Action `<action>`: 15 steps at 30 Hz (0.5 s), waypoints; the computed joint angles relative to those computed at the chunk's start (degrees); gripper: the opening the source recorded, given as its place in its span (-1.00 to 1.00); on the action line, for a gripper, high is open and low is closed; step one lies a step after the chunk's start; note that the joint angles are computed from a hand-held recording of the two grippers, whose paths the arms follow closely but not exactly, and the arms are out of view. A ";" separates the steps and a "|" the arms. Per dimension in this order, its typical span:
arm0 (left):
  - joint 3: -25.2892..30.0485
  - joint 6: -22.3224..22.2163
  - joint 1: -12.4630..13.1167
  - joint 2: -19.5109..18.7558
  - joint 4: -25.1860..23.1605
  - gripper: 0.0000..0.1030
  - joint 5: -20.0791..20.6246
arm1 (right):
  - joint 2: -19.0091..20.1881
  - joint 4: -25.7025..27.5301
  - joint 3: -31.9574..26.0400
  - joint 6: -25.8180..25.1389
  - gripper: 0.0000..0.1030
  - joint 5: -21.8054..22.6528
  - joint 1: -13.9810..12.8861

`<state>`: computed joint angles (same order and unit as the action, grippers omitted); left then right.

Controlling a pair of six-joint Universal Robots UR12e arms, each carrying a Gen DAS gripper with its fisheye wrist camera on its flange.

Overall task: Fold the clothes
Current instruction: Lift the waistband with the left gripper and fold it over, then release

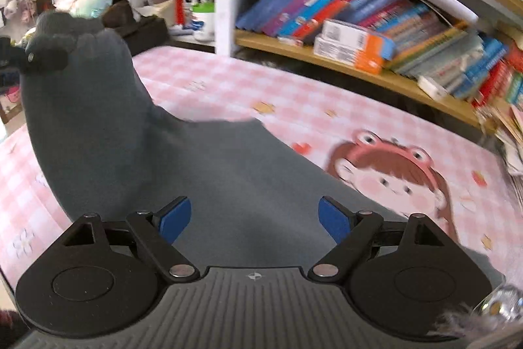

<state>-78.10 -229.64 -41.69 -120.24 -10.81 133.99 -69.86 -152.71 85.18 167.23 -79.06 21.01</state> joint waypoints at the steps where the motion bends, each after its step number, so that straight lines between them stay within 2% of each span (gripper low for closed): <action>1: 1.46 1.95 -0.16 -0.77 -0.58 -0.76 -0.06 | -0.46 0.02 0.55 -0.24 0.64 0.39 -0.44; 4: 6.00 7.41 -0.59 -3.17 -2.89 -0.76 -0.87 | -1.67 -1.13 2.13 -0.79 0.64 1.42 -1.71; 9: 13.76 16.82 -1.30 -7.03 -8.89 -0.75 -4.42 | -3.02 -3.58 4.09 0.22 0.64 3.18 -4.24; 11: 17.07 20.20 -1.41 -8.48 -13.78 -0.72 -7.94 | -3.42 -3.66 4.63 1.73 0.64 4.69 -5.55; 12: 18.38 20.34 -1.26 -8.91 -17.44 -0.70 -10.87 | -3.61 -3.25 4.88 3.31 0.64 6.43 -6.48; 14: 21.57 20.94 -0.89 -10.08 -24.89 -0.53 -16.87 | -3.76 -2.18 5.00 6.90 0.64 9.39 -7.98; 15: 23.41 21.02 -0.61 -10.76 -29.88 -0.49 -20.90 | -3.72 -1.67 4.99 9.22 0.64 10.70 -8.73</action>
<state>-54.69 -208.62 -42.30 -131.00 -40.70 113.09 -73.58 -154.37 90.17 176.45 -68.36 12.29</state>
